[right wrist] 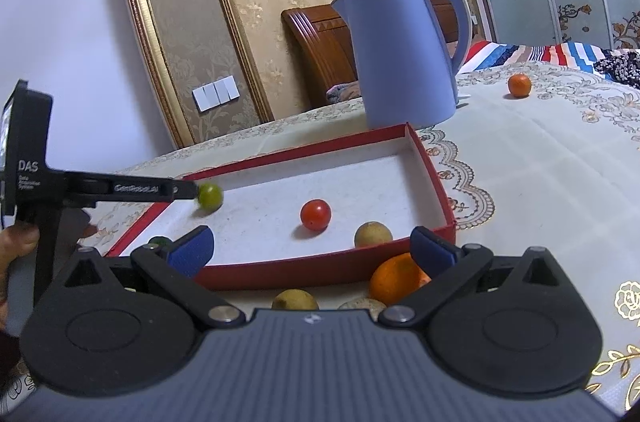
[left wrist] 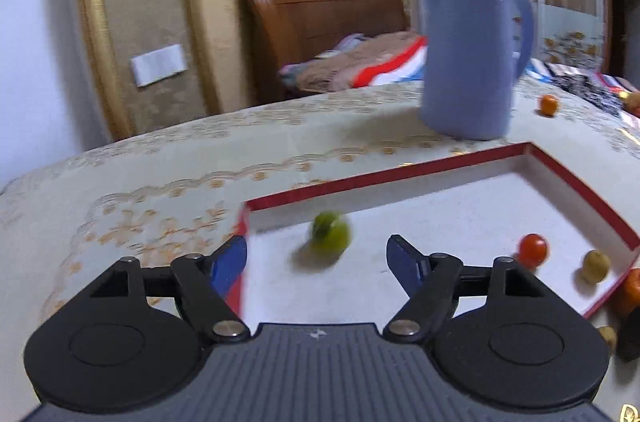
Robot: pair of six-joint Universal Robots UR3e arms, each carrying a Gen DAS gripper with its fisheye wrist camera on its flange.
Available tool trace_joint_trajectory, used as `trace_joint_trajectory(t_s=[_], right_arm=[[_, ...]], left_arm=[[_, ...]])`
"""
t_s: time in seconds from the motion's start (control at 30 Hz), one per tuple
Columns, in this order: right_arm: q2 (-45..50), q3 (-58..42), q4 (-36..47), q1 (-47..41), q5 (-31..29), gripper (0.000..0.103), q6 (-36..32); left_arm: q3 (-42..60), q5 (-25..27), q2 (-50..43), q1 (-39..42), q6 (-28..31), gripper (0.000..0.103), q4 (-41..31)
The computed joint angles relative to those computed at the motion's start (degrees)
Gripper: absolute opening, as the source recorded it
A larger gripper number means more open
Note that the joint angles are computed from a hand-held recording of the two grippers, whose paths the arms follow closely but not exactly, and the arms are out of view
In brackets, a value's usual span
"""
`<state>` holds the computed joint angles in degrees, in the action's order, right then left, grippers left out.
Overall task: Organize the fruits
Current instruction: 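Carry the green tomato into the tray and open the left gripper, then grasp another green tomato with the left gripper while the right grasps a dark round slice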
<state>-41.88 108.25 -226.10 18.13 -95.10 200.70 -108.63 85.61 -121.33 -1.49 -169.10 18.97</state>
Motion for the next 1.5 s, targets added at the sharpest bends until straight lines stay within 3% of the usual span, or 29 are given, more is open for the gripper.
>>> trace_joint_trajectory(t_s=[0.2, 0.37, 0.43, 0.5, 0.63, 0.77, 0.9, 1.03, 1.13, 1.2, 1.27, 1.33, 1.43, 1.5], right_arm=[[0.35, 0.16, -1.18, 0.17, -0.7, 0.103, 0.38], [0.4, -0.02, -0.98, 0.35, -1.18, 0.103, 0.57], [0.4, 0.08, -1.07, 0.29, -1.15, 0.103, 0.7], [0.58, 0.41, -2.33, 0.43, -1.48, 0.103, 0.75], [-4.89, 4.57, 4.13, 1.16, -3.07, 0.103, -1.77], [-9.56, 13.35, 2.35, 1.43, -6.77, 0.103, -5.91], [-11.73, 18.41, 1.31, 1.15, -7.67, 0.103, -7.82], [-11.06, 15.44, 4.96, 2.69, -8.56, 0.09, -9.67], [-10.39, 11.99, 8.41, 3.25, -8.43, 0.088, -9.95], [-10.51, 9.89, 12.15, 3.34, -8.77, 0.082, -9.62], [-10.37, 9.25, 13.44, 3.01, -8.17, 0.075, -9.05], [-10.75, 8.6, 16.16, 2.43, -7.04, 0.062, -8.64], [-11.03, 7.93, 18.21, 1.98, -5.72, 0.061, -8.38], [-10.84, 7.34, 18.3, 2.32, -5.87, 0.061, -8.84]], left_arm=[[-16.14, -7.62, 8.94, 6.79, -3.29, 0.077, 8.16], [-32.22, -10.24, 14.36, 10.35, -0.8, 0.077, 20.43], [-38.44, -13.72, 16.53, 13.09, -0.05, 0.077, 24.7], [-42.59, -18.36, 19.61, 15.75, 1.72, 0.079, 23.66], [-44.52, -14.34, 18.15, 12.6, 4.86, 0.079, 26.58], [-44.89, -7.3, 9.75, 8.11, 7.22, 0.079, 37.68], [-44.29, -5.76, 6.89, 7.26, 7.59, 0.079, 40.17], [-43.67, -3.54, 4.9, 6.17, 7.91, 0.079, 41.79], [-42.32, -1.26, 3.48, 4.66, 8.54, 0.08, 43.01], [-43.34, -4.04, 6.13, 6.47, 9.32, 0.08, 39.95], [-46.42, -10.91, 8.24, 11.6, 9.47, 0.08, 39.54], [-46.2, -10.31, 6.71, 12.14, 8.67, 0.081, 41.09], [-46.51, -12.06, 7.66, 13.27, 8.53, 0.081, 39.87], [-45.26, -9.42, 6.36, 10.84, 8.94, 0.081, 40.72]])
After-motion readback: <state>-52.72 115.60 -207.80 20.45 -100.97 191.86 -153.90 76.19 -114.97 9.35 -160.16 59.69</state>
